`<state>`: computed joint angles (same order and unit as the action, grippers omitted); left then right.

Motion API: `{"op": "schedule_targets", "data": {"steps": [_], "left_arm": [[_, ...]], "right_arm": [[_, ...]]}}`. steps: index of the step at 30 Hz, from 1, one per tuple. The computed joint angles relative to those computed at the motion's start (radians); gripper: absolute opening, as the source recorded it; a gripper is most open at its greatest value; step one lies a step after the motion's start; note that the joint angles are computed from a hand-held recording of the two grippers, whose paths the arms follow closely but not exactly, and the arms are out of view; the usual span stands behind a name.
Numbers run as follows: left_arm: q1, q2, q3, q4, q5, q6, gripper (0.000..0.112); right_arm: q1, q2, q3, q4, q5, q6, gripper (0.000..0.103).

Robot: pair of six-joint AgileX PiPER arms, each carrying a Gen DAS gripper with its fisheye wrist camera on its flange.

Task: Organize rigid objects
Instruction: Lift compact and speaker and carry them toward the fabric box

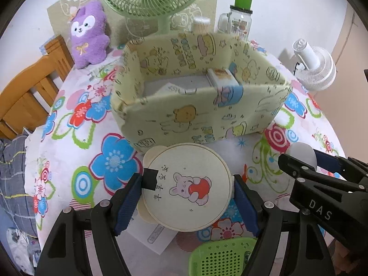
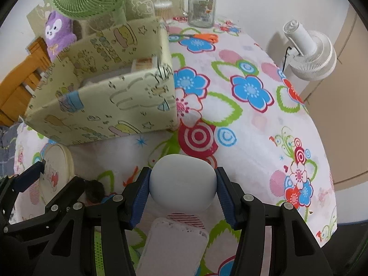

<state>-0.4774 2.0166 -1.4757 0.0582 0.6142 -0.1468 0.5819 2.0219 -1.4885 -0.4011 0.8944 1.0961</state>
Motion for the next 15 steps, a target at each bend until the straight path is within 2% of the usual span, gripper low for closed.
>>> {"op": "schedule_targets", "data": {"steps": [15], "left_arm": [[-0.012, -0.072, -0.033, 0.063, 0.053, -0.093, 0.079]], "right_arm": [[0.018, -0.063, -0.051, -0.022, 0.045, -0.014, 0.058]]}}
